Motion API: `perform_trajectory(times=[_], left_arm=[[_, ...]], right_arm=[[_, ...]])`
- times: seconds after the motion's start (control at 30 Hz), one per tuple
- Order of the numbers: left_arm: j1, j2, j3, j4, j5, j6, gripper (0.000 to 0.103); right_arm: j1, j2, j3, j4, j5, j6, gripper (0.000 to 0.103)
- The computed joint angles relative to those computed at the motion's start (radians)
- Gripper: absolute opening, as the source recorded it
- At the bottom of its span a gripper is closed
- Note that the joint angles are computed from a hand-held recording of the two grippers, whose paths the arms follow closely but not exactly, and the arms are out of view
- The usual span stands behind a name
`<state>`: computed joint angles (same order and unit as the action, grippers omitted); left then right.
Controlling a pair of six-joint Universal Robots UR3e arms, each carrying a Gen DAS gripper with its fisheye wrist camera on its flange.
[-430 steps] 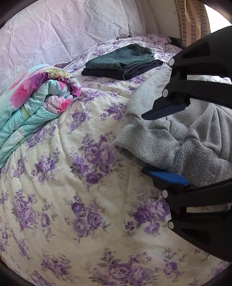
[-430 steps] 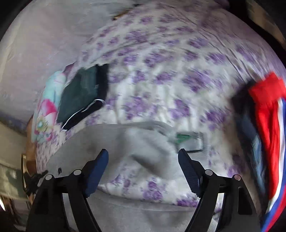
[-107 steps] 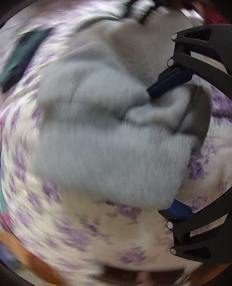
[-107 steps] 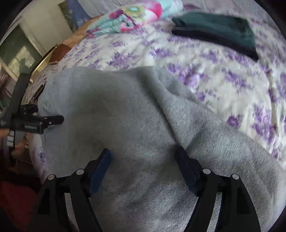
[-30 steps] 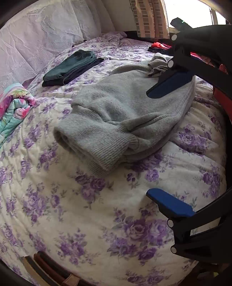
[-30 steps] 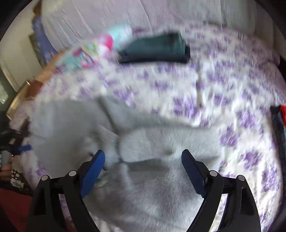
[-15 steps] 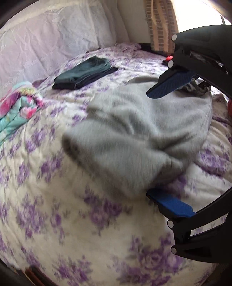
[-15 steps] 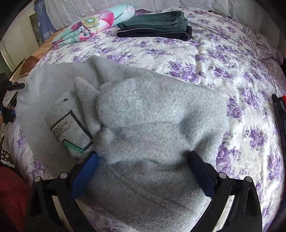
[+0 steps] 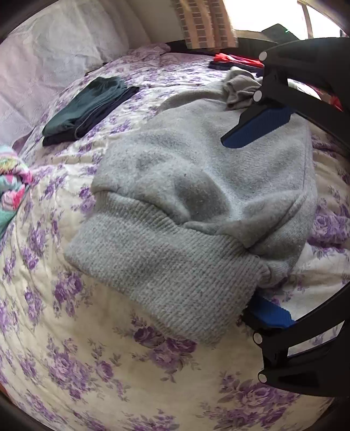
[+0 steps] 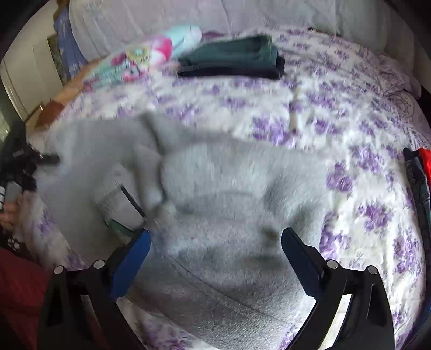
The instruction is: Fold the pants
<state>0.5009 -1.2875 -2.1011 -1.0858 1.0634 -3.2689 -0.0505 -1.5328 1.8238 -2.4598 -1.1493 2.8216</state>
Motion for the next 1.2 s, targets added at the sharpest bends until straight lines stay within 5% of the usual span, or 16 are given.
perform_trajectory(times=[0.1,0.17,0.2,0.37,0.53,0.83,1.03,1.2], left_arm=[[0.027,0.044,-0.041,0.024,-0.004,-0.079,0.092],[-0.008,0.059,-0.027,0.019,0.078,-0.124,0.066],[-0.023,0.061,-0.019,0.014,0.11,-0.126,0.062],[0.027,0.147,-0.041,-0.037,0.087,-0.098,0.029],[-0.053,0.184,0.023,-0.036,0.142,-0.118,0.024],[-0.333,0.068,0.262,0.016,0.31,-0.187,0.023],[-0.62,-0.201,0.603,0.062,0.373,-0.119,0.021],[-0.831,-0.544,0.985,0.014,0.27,0.049,0.021]], right_arm=[[0.012,0.009,-0.034,-0.046,-0.038,0.036,0.1],[0.073,0.12,-0.168,0.089,-0.201,0.02,0.1],[0.109,0.202,-0.227,0.153,-0.288,0.038,0.1],[0.057,0.212,-0.2,0.183,-0.211,0.025,0.1],[-0.045,0.052,-0.057,0.062,-0.074,0.006,0.1],[-0.244,0.003,-0.015,0.129,0.12,0.094,0.1],[-0.314,-0.008,0.0,0.12,0.157,0.111,0.1],[-0.418,-0.08,0.093,0.121,0.193,0.095,0.1]])
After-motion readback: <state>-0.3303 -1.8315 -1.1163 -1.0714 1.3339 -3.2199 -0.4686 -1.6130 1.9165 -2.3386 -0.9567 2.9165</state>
